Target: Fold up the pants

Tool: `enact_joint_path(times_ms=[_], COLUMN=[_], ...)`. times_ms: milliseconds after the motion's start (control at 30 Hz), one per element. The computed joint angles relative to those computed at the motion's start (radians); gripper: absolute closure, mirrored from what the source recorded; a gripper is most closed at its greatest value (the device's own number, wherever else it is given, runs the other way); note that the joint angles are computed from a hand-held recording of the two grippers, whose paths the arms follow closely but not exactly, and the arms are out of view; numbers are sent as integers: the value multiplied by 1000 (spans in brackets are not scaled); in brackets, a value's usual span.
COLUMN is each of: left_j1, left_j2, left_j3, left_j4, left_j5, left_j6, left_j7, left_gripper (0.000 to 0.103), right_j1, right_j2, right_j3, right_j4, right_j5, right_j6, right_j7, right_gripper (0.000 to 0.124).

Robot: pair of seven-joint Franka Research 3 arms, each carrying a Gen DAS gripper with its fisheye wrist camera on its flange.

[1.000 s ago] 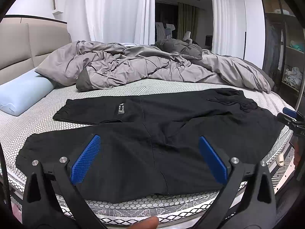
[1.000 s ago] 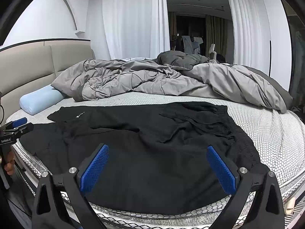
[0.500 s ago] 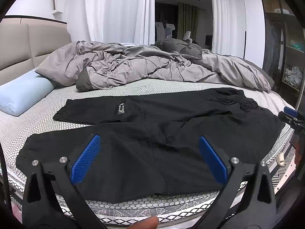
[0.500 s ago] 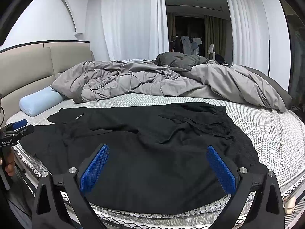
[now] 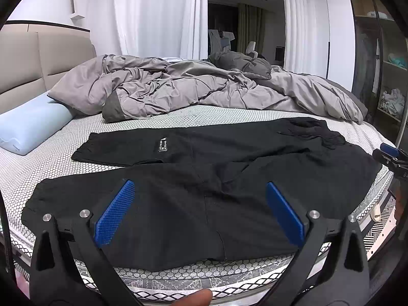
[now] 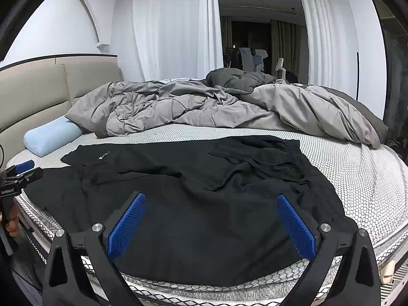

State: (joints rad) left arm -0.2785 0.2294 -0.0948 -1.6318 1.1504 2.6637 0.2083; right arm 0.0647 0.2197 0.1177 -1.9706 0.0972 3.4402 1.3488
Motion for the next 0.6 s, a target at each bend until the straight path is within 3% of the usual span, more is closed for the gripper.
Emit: enact_joint_path(times_ms=[600], left_j1=[-1], left_j2=[0], left_j3=[0], left_j4=[0], left_j5=[-1], left_j6=[-1], left_j7=[2], left_gripper=[1], right_j1=[0], right_j2=[1], right_j3=[-3], right_j4=[4], right_j5=[3], right_j6=[-5], right_j7=[-1], right_gripper=[21])
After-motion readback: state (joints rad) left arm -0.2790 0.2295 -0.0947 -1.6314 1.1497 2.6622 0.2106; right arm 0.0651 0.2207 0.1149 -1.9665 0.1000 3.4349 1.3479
